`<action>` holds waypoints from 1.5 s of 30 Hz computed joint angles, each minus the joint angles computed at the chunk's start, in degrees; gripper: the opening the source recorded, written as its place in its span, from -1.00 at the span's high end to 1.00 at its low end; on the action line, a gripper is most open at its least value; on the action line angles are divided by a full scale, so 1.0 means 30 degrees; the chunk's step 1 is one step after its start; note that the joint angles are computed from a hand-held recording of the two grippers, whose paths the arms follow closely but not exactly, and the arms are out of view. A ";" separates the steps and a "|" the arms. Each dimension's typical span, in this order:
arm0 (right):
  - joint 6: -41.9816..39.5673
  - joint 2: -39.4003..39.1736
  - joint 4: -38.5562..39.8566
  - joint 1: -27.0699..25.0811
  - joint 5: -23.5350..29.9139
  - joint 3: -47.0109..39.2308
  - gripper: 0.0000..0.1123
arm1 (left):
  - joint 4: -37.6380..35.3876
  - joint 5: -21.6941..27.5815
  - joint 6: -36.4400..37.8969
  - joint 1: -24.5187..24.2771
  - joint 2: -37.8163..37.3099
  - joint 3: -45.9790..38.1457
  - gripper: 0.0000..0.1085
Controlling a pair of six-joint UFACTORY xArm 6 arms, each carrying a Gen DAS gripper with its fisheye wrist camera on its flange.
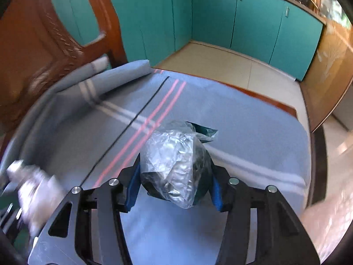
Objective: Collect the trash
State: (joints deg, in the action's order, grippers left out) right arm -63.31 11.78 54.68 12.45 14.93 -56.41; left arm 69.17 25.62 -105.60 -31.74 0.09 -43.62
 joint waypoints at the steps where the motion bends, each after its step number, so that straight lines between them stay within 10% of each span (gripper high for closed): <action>1: -0.1261 -0.0966 0.1081 -0.0496 0.0471 0.0841 0.07 | -0.0085 -0.0068 0.0164 -0.0053 0.0164 -0.0141 0.45; 26: -0.7420 -0.5460 0.6288 -0.4071 0.3692 0.4955 -0.10 | -0.2000 0.1567 0.1997 -0.1815 0.1576 -0.1964 -0.09; 45: -0.5718 -0.5154 0.7538 -0.6383 0.5795 0.3920 -0.15 | -0.2153 0.1564 0.1902 -0.1750 0.1780 -0.2165 -0.21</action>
State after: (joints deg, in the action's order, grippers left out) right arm -80.46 -3.68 77.29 -6.70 32.32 -44.65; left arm 62.71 30.31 -99.89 -36.99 5.43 -50.12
